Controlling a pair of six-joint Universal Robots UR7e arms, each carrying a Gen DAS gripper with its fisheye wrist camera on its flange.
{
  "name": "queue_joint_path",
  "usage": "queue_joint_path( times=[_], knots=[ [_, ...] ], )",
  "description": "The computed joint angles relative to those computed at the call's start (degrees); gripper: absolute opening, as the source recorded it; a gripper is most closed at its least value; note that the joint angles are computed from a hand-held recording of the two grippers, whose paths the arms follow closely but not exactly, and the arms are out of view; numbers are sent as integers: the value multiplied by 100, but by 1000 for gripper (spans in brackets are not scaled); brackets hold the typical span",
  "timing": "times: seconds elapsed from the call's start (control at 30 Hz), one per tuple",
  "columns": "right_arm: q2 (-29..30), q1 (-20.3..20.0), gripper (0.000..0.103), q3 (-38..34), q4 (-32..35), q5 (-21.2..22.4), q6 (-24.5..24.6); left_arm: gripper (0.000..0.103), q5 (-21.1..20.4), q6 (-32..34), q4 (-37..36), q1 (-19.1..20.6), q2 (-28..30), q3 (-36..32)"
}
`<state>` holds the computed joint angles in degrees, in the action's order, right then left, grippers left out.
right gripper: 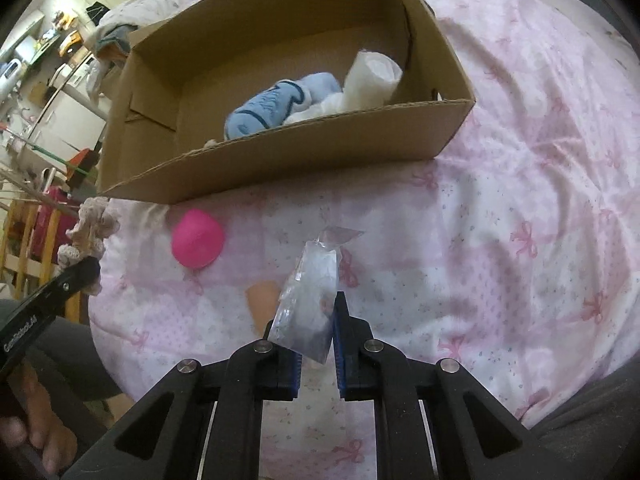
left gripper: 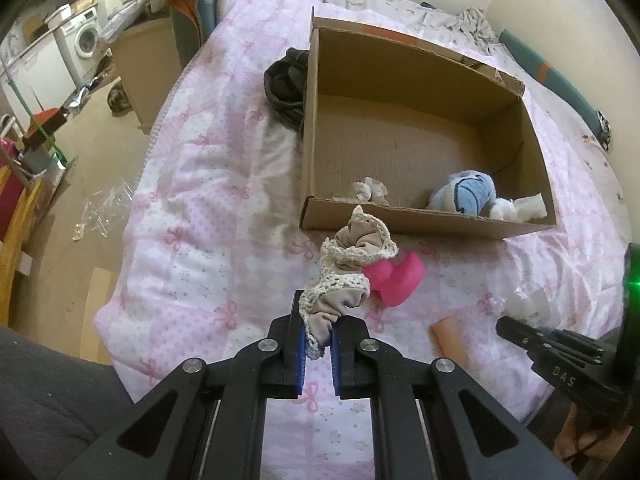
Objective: Organize soft objects
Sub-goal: 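Carry the scrunchie and the plastic bag over the box with both tools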
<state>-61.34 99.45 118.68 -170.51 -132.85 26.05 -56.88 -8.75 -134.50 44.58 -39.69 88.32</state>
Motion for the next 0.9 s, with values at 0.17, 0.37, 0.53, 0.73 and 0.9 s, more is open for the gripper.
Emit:
queue_joint_path(
  times=[0.17,0.37,0.53,0.73,0.9],
  knots=[
    [23,84,15,22,-180,-9,-146,9,168,86,-42,-26,14,50],
    [-106,171,15,195,-584,70,-397,9,184,236,-364,-58,-44,161],
    [-314,257,15,422,-1347,127,-993,9,158,513,-1066,-145,-179,379],
    [-410,424,15,431,-1863,0,-1321,9,-84,773,-1947,-195,-337,449],
    [-387,477,15,228,-2140,38,-1779,9,-99,874,-1797,-174,-106,-20]
  ],
)
